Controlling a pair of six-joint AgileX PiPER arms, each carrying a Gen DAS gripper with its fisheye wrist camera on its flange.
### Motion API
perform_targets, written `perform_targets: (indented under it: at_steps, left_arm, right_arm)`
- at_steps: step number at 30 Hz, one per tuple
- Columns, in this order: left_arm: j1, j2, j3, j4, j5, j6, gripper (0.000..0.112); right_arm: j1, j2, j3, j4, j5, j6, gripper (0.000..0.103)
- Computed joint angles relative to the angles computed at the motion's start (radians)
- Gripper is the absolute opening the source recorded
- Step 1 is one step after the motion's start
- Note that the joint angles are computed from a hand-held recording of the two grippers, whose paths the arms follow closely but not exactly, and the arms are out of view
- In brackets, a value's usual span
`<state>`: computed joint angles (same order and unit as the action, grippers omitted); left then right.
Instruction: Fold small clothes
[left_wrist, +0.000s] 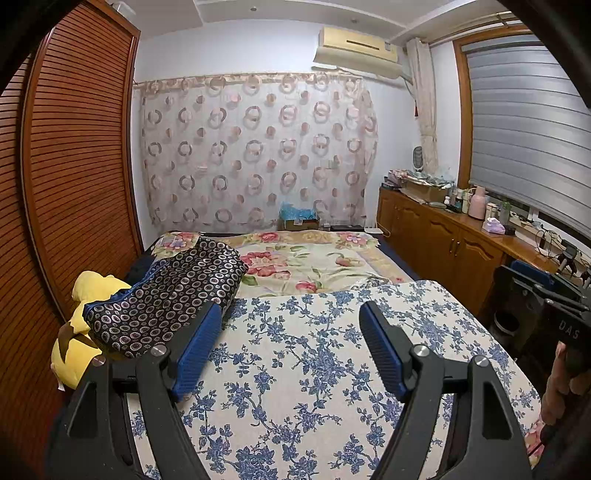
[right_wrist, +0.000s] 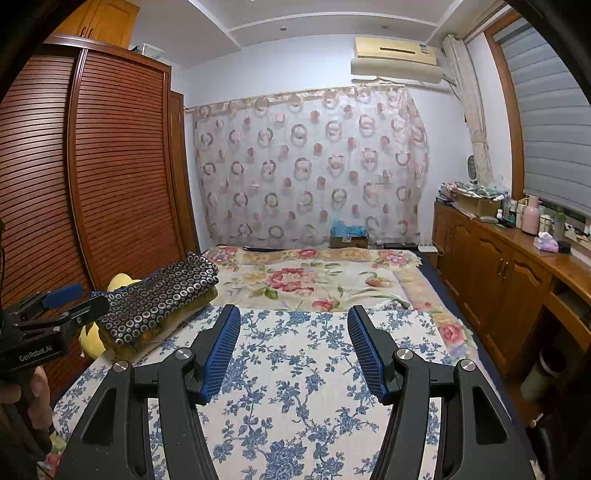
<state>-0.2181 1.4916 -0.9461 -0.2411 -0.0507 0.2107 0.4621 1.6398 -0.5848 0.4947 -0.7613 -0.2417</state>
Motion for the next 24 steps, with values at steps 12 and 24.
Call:
perform_targets:
  at_steps: [12,24]
  left_arm:
    - [-0.002,-0.002,0.004,-0.017,-0.003,0.014,0.078]
    - [0.002,-0.001,0.007,0.07,-0.007,-0.07,0.078]
  right_arm:
    - [-0.016,-0.003,0.004,-0.024,0.005,0.018,0.062]
    - [-0.019,-0.002,0.005,-0.031,0.005,0.021,0.062]
